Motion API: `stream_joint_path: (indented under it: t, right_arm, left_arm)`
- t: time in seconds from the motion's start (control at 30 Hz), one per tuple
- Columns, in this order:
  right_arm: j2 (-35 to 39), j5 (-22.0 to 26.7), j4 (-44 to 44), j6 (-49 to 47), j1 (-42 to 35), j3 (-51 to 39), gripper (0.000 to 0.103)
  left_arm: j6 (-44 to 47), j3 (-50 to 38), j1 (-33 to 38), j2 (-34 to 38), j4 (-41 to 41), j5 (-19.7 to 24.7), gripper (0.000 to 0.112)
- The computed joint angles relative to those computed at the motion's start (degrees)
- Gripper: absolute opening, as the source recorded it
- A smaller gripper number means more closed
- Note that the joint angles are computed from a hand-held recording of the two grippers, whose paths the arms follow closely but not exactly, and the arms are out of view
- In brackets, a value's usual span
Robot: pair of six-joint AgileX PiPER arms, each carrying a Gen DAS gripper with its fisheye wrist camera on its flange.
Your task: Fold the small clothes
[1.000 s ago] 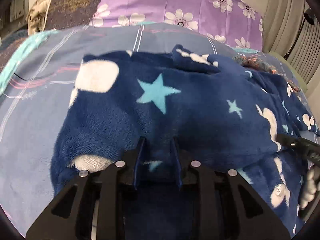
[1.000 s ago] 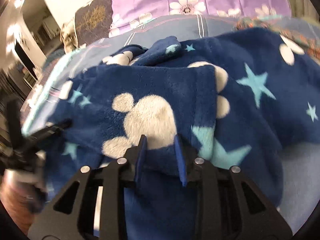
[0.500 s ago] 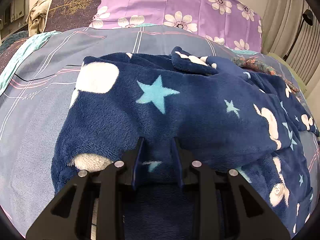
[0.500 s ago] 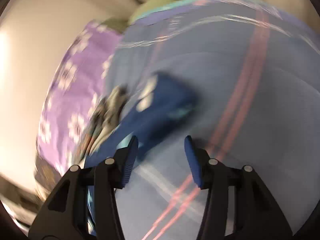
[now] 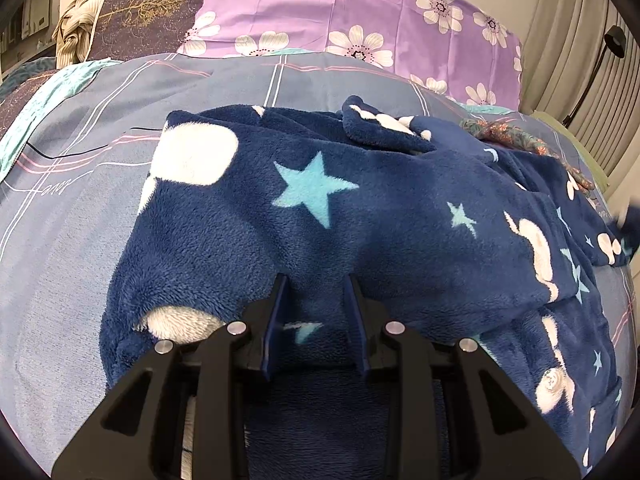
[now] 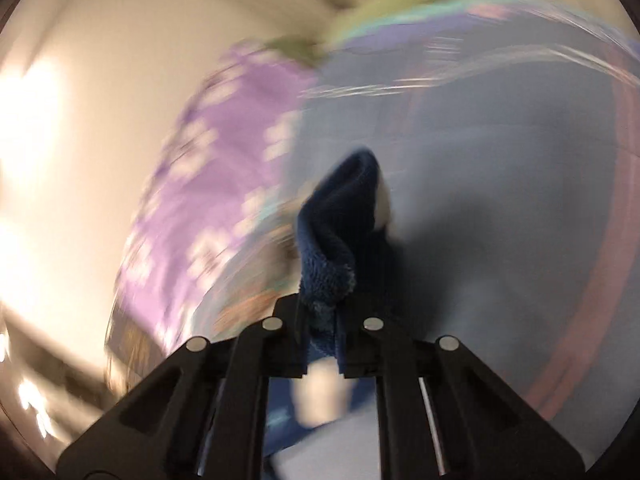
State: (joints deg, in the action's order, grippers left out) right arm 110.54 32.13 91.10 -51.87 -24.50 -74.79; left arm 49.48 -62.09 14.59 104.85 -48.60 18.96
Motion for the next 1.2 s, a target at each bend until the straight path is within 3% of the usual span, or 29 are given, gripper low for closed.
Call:
stream_joint_path:
  t: [0.17, 0.27, 0.43, 0.5, 0.57, 0.7, 0.83, 0.97, 1.07, 1.13, 1.2]
  right_arm:
    - [-4.66, -1.23, -2.04, -7.01, 18.88, -3.30, 0.009]
    - [-2.32, -1.50, -5.66, -6.86, 29.43, -7.21, 0.009]
    - [6.33, -3.57, -20.66, 3.18, 41.89, -13.72, 0.010]
    - [10.51, -4.05, -30.09, 11.46, 44.31, -16.25, 0.010]
    - [12.55, -4.84, -33.52, 14.58, 45.62, -16.06, 0.011]
    - [10.90, -9.86, -23.89, 2.17, 46.98, -9.60, 0.012]
    - [10.16, -12.95, -18.47, -5.21, 48.09, -6.98, 0.015]
    - [10.77, -14.10, -14.13, -10.38, 48.37, -7.04, 0.017]
    - [10.44, -13.62, -8.34, -16.47, 48.09, -5.99, 0.022]
    - [10.14, -12.99, -5.96, -18.85, 47.75, -5.33, 0.024]
    - [10.12, -12.39, -5.10, -19.66, 47.47, -5.16, 0.027]
  left_arm:
    - [2.04, 0.06, 0.49, 0.03, -2.18, 0.66, 0.031]
    - [4.01, 0.07, 1.00, 0.13, -4.27, 1.35, 0.032]
    - [7.24, 0.18, 1.81, 0.31, -7.48, 2.48, 0.034]
    - [8.88, 0.13, 2.22, 0.45, -9.12, 3.30, 0.036]
    - [9.65, 0.17, 2.41, 0.47, -9.86, 3.74, 0.037]
    - [12.22, -0.43, 3.58, -0.29, -11.87, 7.96, 0.051]
    - [16.49, -1.95, 6.25, -1.99, -19.95, 22.00, 0.053]
    - [7.06, -8.77, 1.26, 1.05, -15.06, 28.09, 0.065]
    - [-3.26, -15.04, -3.11, 5.72, -8.21, 27.38, 0.065]
    - [-8.13, -18.47, -4.68, 8.89, -6.65, 28.37, 0.063]
    - [-11.43, -21.02, -6.21, 11.14, -4.94, 27.53, 0.020]
